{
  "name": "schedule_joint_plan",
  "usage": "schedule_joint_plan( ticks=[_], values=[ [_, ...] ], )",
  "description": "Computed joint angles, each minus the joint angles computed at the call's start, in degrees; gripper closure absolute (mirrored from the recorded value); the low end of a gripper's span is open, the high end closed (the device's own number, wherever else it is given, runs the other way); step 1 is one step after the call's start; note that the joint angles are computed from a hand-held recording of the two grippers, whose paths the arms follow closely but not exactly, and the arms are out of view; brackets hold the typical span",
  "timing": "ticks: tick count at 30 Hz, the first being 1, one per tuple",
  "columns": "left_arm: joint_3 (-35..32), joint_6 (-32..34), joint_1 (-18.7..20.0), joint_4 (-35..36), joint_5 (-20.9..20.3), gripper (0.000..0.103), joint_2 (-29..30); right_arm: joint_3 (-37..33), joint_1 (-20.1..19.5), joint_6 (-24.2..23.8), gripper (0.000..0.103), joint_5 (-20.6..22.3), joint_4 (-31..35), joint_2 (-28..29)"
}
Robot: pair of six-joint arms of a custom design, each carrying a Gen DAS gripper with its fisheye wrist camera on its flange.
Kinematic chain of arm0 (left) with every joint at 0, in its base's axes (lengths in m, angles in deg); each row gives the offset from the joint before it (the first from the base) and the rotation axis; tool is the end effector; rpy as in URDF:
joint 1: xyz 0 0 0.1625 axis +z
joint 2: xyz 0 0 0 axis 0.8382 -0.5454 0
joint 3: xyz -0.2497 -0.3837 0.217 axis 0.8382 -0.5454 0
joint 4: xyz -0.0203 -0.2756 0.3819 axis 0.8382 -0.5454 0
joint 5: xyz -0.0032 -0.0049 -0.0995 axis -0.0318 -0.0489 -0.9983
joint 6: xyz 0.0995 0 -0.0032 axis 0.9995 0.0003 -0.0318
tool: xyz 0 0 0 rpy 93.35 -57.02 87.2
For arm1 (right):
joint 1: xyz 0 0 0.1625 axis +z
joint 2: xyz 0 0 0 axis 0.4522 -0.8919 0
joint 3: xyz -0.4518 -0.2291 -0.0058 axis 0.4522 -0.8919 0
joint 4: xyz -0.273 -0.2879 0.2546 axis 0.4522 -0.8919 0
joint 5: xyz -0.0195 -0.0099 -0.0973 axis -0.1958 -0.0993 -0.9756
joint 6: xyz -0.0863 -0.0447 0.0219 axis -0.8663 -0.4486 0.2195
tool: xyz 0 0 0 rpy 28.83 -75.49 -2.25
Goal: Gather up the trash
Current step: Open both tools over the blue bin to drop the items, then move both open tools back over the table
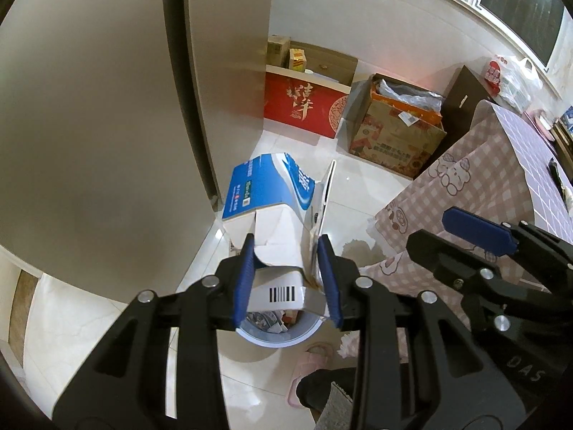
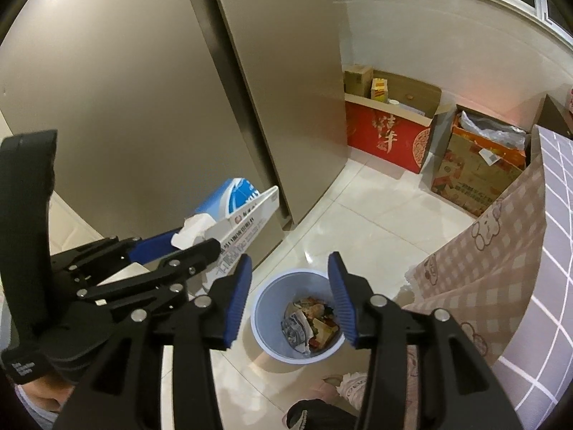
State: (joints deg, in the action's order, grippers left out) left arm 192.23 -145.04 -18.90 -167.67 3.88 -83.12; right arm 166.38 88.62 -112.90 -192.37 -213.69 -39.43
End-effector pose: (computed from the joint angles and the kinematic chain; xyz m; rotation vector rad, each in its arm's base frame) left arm -0.0109 -0.2881 0.1994 -0.3114 2.1432 -0.9733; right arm 0.3105 -0.3926 -0.0514 1.3259 -2.5826 0.2264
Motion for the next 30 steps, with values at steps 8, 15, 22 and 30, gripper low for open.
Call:
schedule_joint_plan(
  ticks=[8,15,22,30],
  values=[
    [-0.4,0.8,0.7,-0.5,0.0,0.067,0.7,0.7,-0.5,0.2,0.057,0.8,-1.7,-1.0],
    [-2.4,-1.4,4.3,1.4,-1.8,0.040,3.1,1.1,-1.7,0.2,0.057,0.7,-1.8,-1.8],
    [-2.9,-3.1,2.5,2.8,-2.6,0.040,2.9,1.0,-2.3,0.7,0.057,-0.1,-1.6,-2.2],
    [-5.8,-2.2,-2.3,1.8,-2.2,0.040,8.2,2.6,-3.3,0.5,0.057,0.3,-1.7,-6.8]
  ],
)
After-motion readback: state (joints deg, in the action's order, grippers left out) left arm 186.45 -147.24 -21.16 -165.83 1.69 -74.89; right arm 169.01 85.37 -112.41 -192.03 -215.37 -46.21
